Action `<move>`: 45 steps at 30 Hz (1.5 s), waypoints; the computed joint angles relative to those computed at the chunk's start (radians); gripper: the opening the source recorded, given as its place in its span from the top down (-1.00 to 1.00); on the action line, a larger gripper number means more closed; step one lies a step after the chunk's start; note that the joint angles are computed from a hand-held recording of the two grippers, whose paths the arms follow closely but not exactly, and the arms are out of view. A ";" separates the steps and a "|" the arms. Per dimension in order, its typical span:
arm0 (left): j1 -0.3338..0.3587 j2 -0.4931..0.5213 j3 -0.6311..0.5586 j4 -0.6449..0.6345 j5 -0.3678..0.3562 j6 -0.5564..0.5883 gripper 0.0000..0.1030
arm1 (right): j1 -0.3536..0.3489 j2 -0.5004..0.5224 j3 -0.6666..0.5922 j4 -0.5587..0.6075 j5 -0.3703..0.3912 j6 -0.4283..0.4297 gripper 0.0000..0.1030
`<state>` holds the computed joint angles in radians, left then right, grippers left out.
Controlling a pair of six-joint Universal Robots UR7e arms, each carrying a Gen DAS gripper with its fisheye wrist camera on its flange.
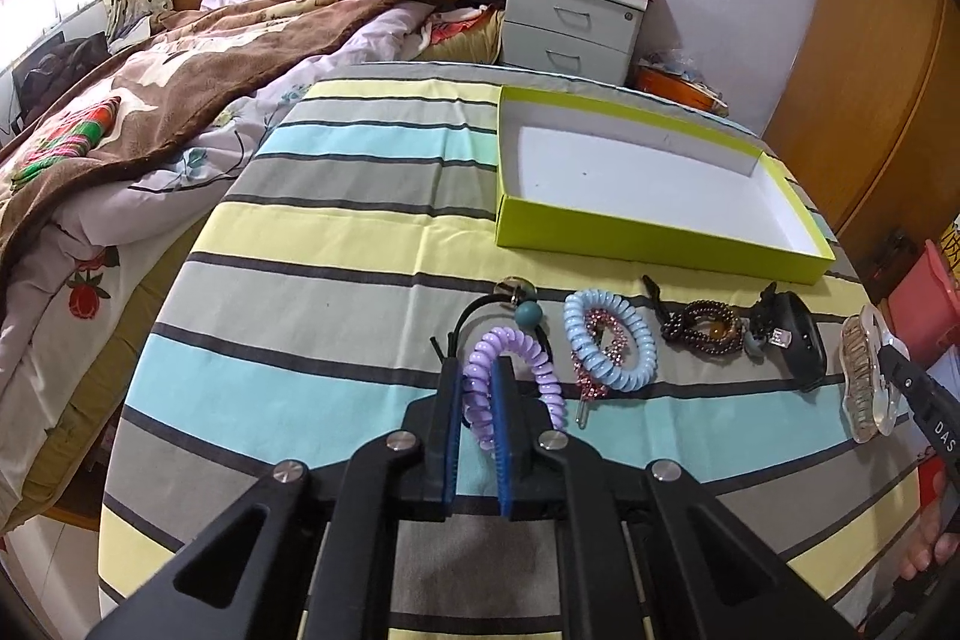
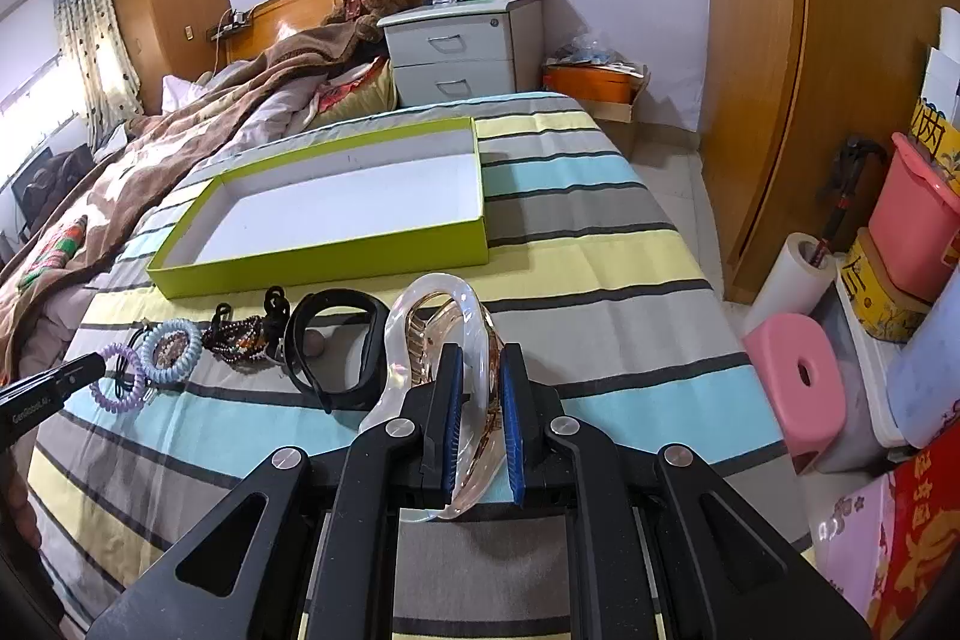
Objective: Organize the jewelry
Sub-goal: 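Lift the claw clip and purple coil and carry both over the green box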
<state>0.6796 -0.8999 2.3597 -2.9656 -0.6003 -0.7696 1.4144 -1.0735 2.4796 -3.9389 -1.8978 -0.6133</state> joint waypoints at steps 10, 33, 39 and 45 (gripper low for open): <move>-0.018 -0.018 0.017 -0.048 0.000 0.018 0.80 | 0.020 -0.018 0.008 -0.019 0.009 -0.008 0.75; 0.015 -0.005 -0.102 -0.174 -0.016 0.225 0.80 | 0.143 -0.017 -0.136 0.114 -0.038 -0.036 0.75; 0.061 0.020 -0.182 -0.206 -0.055 0.306 0.80 | 0.163 0.013 -0.230 0.209 -0.046 -0.044 0.75; 0.108 0.054 -0.258 -0.220 -0.099 0.358 0.80 | 0.169 0.062 -0.331 0.295 -0.063 -0.052 0.75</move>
<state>0.7880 -0.8461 2.1017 -3.1853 -0.6993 -0.4118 1.5829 -1.0110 2.1490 -3.6435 -1.9603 -0.6652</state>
